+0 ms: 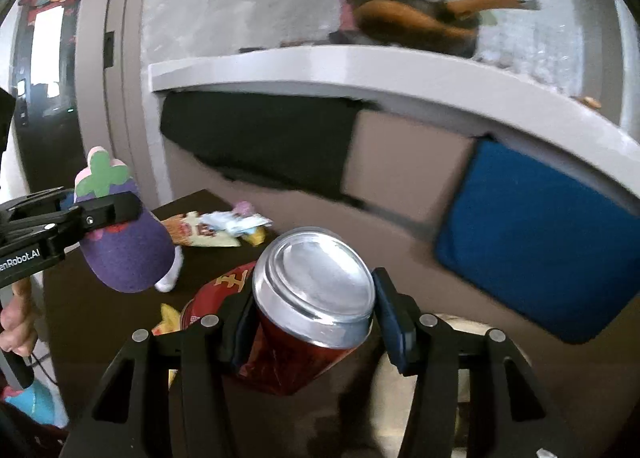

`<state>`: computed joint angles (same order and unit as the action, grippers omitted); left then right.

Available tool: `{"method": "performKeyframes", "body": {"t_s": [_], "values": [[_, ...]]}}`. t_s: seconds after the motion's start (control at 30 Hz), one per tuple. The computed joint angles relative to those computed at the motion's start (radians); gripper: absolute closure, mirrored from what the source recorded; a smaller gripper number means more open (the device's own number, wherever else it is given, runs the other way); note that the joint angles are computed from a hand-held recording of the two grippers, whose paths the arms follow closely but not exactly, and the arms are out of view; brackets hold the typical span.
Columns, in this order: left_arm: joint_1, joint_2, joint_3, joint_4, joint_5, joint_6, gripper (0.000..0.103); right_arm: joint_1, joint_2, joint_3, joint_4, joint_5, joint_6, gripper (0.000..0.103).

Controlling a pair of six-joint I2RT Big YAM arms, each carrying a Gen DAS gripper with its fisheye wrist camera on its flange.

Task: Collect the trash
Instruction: 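Carry the pink sponge and red can over the bin with both tools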

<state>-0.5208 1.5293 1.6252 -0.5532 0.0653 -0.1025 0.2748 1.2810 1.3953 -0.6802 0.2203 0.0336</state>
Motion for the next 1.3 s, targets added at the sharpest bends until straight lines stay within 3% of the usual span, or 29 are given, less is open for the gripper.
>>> {"method": "performKeyframes", "body": {"t_s": [0.33,0.67,0.93,1.3], "values": [[-0.140,0.123,0.168,-0.048,0.051,-0.010,0.072,-0.148,-0.170,-0.109,-0.003,0.024,-0.021,0.054],[-0.237,0.288,0.354,-0.119,0.110,-0.034,0.072,-0.292,-0.250,-0.176,-0.017,0.030,-0.035,0.054],[-0.252,0.407,0.469,-0.193,0.118,-0.036,0.072,-0.373,-0.221,-0.204,-0.008,-0.050,-0.001,0.054],[-0.246,0.596,0.695,-0.366,0.167,-0.061,0.071,-0.446,-0.118,-0.227,0.014,-0.130,0.047,0.054]]}}
